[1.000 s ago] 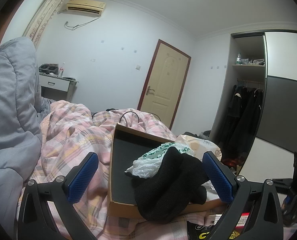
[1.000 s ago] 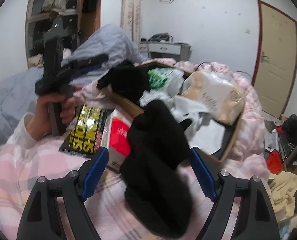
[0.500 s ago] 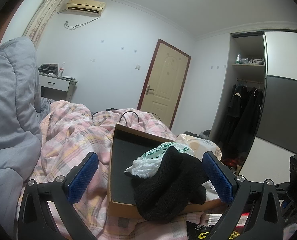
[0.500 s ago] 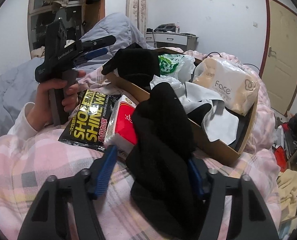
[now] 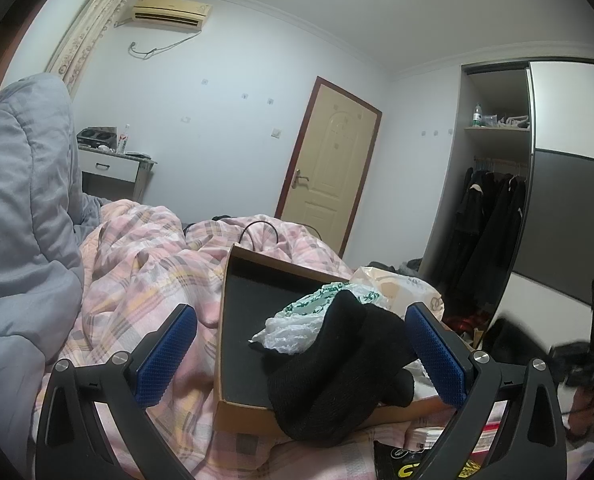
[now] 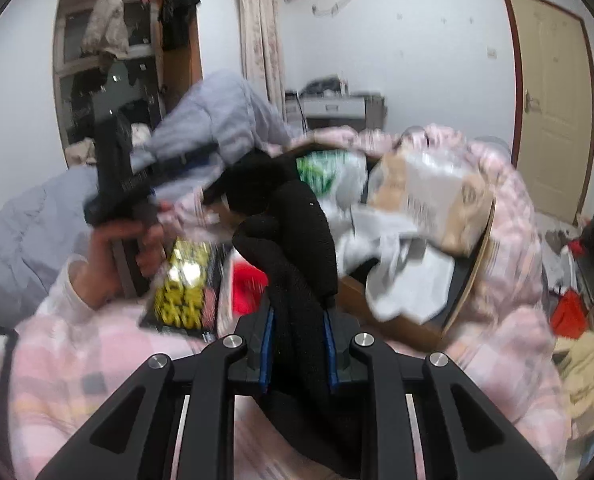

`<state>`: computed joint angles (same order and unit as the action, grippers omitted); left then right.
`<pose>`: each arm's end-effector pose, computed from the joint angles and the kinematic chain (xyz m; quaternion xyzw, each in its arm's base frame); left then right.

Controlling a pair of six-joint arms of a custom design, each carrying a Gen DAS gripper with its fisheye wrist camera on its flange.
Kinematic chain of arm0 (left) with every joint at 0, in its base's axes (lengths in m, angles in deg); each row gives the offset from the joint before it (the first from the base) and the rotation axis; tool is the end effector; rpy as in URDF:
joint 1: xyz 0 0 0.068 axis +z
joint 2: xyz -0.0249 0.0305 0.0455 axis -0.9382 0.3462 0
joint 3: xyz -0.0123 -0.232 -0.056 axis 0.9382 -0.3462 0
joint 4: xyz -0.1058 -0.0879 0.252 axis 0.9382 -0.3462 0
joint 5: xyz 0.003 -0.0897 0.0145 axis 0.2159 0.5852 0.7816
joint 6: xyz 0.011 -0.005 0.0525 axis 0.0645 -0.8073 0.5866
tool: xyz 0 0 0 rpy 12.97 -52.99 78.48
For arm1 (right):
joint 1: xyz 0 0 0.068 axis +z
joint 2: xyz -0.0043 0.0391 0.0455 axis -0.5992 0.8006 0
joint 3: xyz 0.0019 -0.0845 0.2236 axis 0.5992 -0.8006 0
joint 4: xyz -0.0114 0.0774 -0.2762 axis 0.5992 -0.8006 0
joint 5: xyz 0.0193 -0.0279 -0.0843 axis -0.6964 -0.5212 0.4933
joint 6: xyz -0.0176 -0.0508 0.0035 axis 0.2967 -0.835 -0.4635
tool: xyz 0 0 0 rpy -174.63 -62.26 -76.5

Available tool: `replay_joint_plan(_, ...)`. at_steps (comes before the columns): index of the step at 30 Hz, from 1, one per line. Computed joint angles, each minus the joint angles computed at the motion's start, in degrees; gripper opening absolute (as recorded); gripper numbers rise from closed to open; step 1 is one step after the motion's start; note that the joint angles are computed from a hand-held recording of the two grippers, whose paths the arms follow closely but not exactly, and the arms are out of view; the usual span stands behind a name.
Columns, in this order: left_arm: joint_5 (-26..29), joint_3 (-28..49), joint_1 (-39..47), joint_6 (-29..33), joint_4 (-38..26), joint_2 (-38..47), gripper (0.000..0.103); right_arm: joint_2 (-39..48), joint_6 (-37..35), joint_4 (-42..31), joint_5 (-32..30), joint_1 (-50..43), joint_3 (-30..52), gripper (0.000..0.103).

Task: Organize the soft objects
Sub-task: 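Grasp the black sock with the right gripper and carry it over the tray, then lower the black sock into the tray and open the right gripper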

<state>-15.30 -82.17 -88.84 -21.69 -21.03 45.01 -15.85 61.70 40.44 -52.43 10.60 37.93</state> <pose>0.1928 -0.0696 0.1605 0.0459 0.7463 -0.2291 0.6233 0.1753 0.1857 0.1353 -0.2586 0.8039 0.2148 0.4907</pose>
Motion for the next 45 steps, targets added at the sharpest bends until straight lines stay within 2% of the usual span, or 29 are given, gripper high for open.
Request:
replay_joint_plan(5,-0.21,0.04,-0.26,0.07,0.22,0.35,0.103,-0.08,0.5,5.12,2.19,-1.41,0.65,0.017)
replay_joint_plan(8,-0.22,0.04,-0.27,0.04,0.18,0.31,0.103,4.35,1.81,8.56,4.43,-2.42,2.6,0.017)
replay_joint_plan(15,-0.15,0.14,-0.35,0.11,0.46,0.74,0.103,13.88,4.4,15.36,3.64,-6.64,6.21,0.017)
replay_joint_plan(18,0.03,0.06,-0.25,0.29,0.74,0.92,0.103,20.98,7.8,23.59,1.28,-7.3,6.68,0.017)
replay_joint_plan(21,0.16,0.12,-0.2,0.43,0.74,1.0,0.103,23.09,8.63,18.9,3.23,-6.9,9.22,0.017)
replay_joint_plan(27,0.23,0.11,-0.15,0.7,0.93,1.14,0.103,20.27,10.16,19.79,4.28,-6.86,6.39,0.017)
replay_joint_plan(36,0.54,0.32,0.08,0.81,1.08,1.49,0.103,22.67,3.34,12.21,14.4,-1.62,11.58,0.017)
replay_joint_plan(41,0.44,0.5,-0.04,0.85,1.19,1.86,0.103,23.11,1.6,10.08,15.27,-1.85,12.5,0.019)
replay_joint_plan(44,0.43,0.45,-0.06,0.87,1.2,1.73,0.103,22.75,2.04,9.45,15.18,-2.18,12.31,0.03)
replay_joint_plan(45,0.38,0.48,-0.09,0.86,1.18,1.77,0.103,22.77,2.1,9.24,15.41,-2.12,12.4,0.038)
